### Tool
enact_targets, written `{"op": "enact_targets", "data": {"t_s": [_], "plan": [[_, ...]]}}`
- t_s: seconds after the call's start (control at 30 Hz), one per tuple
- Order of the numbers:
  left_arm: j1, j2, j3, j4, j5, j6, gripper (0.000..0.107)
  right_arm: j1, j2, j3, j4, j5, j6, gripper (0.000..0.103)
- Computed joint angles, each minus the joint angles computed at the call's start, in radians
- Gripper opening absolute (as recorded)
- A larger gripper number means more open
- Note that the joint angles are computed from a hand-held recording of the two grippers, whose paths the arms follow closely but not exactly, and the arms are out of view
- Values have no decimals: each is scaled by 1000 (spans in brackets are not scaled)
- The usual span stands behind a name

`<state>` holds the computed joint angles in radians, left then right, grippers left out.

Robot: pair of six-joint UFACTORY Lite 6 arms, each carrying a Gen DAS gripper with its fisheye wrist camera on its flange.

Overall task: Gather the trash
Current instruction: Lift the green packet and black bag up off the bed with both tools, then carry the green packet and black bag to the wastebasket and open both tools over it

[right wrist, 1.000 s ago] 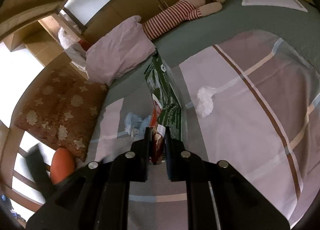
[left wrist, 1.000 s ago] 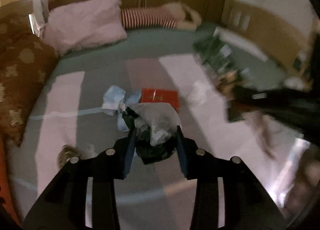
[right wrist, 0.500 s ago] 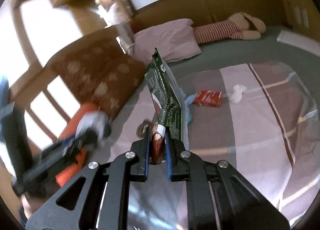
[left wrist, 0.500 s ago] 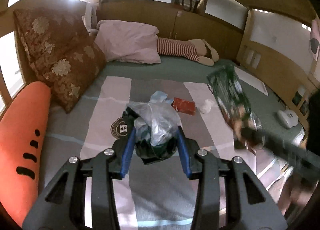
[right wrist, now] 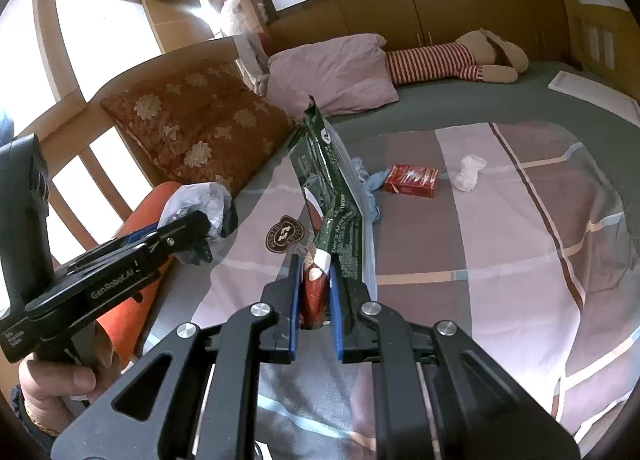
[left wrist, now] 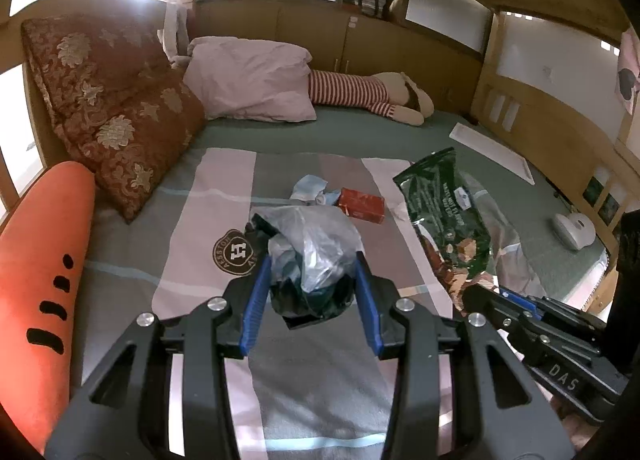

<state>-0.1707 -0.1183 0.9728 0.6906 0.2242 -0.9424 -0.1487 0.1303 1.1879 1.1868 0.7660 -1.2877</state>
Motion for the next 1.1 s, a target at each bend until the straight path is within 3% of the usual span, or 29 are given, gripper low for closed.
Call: {"op": "enact_targets", "data": {"t_s": [0.5,0.6,0.67,0.77,0.87,0.97,1.03,1.07,1.1], "plan": [[-10,39,17,-82,-20,94,42,-62,-22,-3,34,47,-28,14],[-25,41,11,-98,-37,121,42,-240,-133,-61,76,205,-96,14],[-42,39,1,-128,-50,160,42,-443,-229,-134,57,325,-175,14],[-86,32,-13,-170,-63,225,42,-753,-232,-153,-39,455,-287,14],[-152,19,-31,-196,-80,266,42,-1010,-114,-76,-148,481,-368,14],[-251,37,-9,-467,-84,521,42,-1171,56,40,-223,443,-399,15],[-347,70,32,-532,-70,569,42,-1197,160,105,-302,369,-374,43],[-410,95,62,-503,-58,530,42,-1206,205,135,-328,330,-356,62],[-476,128,101,-496,-46,511,42,-1221,237,162,-325,308,-347,64]]}}
